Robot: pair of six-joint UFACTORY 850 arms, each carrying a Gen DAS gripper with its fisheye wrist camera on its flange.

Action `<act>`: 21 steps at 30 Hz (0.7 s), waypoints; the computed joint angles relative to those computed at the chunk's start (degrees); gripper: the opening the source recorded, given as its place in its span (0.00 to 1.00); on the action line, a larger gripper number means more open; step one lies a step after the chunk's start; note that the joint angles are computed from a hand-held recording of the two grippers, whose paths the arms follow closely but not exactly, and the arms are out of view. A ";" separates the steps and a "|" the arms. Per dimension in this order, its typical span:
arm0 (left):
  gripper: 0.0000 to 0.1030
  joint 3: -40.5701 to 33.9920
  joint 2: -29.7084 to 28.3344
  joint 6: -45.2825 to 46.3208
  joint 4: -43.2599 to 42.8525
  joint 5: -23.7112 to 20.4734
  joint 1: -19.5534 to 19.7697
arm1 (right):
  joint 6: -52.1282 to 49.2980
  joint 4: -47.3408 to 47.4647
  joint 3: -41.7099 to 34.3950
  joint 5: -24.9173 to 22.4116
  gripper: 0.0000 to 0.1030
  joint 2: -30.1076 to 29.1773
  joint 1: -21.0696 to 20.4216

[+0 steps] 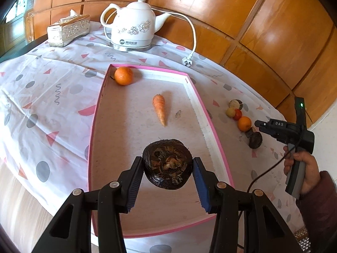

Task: Organize fruits
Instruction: 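Carry the taro with the left gripper over the tray while the right gripper grasps a yellow fruit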

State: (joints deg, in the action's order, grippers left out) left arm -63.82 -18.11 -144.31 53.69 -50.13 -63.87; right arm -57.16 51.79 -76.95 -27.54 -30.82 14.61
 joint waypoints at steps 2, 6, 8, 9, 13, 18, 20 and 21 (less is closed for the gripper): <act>0.46 0.57 0.30 -0.51 -0.40 0.19 0.12 | 1.08 -0.96 -1.07 -0.37 0.24 -0.91 0.39; 0.46 1.23 0.69 -1.01 -0.92 0.20 0.15 | 2.16 -0.91 -3.45 -2.98 0.24 -2.88 0.65; 0.46 1.38 0.80 -1.17 -0.99 -0.06 0.17 | 2.69 -0.53 -4.46 -4.36 0.24 -3.66 0.50; 0.46 1.36 0.83 -1.09 -1.06 -0.18 0.19 | 3.28 0.20 -5.66 -6.58 0.25 -4.61 0.12; 0.46 1.43 1.03 -1.20 -1.12 -0.60 0.24 | 7.82 -1.02 -8.59 -9.43 0.27 -7.16 -0.15; 0.46 1.35 1.00 -1.30 -1.79 -0.86 0.21 | 8.27 1.89 -9.69 -12.75 0.27 -8.66 -0.93; 0.46 1.12 0.87 -1.33 -2.15 -1.18 0.09 | 7.70 2.11 -9.03 -12.04 0.26 -8.18 -0.84; 0.46 1.05 0.83 -1.40 -2.27 -1.26 0.08 | 7.82 1.91 -8.76 -11.41 0.26 -7.92 -0.78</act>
State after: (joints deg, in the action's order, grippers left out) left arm -62.77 -17.28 -145.71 51.42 -51.39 -63.79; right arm -49.34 53.70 -85.72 -38.95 -38.74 13.83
